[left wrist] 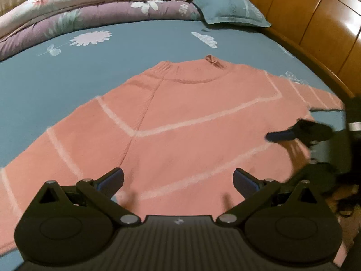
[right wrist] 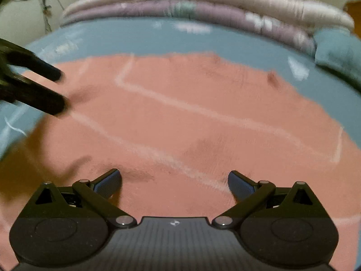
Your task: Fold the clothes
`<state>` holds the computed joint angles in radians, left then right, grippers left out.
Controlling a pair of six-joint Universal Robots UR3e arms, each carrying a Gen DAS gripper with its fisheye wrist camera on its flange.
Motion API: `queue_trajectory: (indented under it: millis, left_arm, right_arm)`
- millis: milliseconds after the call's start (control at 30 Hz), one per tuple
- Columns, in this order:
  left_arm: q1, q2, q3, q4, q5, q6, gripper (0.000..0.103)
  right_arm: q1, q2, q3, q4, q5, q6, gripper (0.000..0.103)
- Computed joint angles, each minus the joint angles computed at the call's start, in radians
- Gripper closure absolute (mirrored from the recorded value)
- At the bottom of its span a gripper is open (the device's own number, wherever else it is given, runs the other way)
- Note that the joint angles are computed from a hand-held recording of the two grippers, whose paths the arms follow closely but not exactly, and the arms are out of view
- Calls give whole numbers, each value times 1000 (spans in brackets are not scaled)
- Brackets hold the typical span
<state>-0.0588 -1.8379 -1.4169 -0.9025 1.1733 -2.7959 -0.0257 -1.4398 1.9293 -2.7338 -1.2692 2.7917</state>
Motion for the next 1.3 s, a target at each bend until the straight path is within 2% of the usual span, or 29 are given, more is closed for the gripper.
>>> queue_trajectory:
  millis: [33,167,233,333,400,533,600,633,700,800,900,1033,1100,1300]
  left_arm:
    - [8,17,-20,-2,-10,9,1]
    - [23,59,-84,11,-66,36,1]
    - [22,48,-88,15,-96,22,1]
    - [5,9,-83,44,-118,-13,1]
    - [-9,-31,-66,58,-120,-31,1]
    - [-54,-89,-44,85,11,-101,1]
    - [-70,-93,-61,118,87,-109,1]
    - [-67,-80,-84,137,98,-93,1]
    - [-52,-55,-117,139,87,-53,1]
    - [-52,-42,-151,162,93,10,1]
    - [-83,-58,-116,147,138,2,1]
    - [-123,-67,-59,109,188,-26,1]
    - [-137,-33,-87,120,189,12,1]
    - [-140,62,-243,115,130,74,0]
  right_arm:
    - [-10,-19,54,-62,12,-5,0]
    - [-15,-163,138,21,-22,5,0]
    - [-51,-239,189,71,5,20,0]
    - [-70,-276,143,183,14,-8,0]
    - [-67,-249,129,109,14,0,0]
    - [-50,-94,49,-22,-11,5,0]
    - [-44,-29,-3,31,-62,27,0]
    - [-65,-46,20,29,-45,31,0]
    - [-122,-95,83,21,16,19,0]
    - [-165,-196,134,109,10,-42,0]
    - [-189,-244,127,202,-10,-39,0]
    - [-184,-257,157,171,-28,11,0]
    - [-163,-247,162,142,-55,36,0]
    - [-121,-235,144,142,-110,91,0]
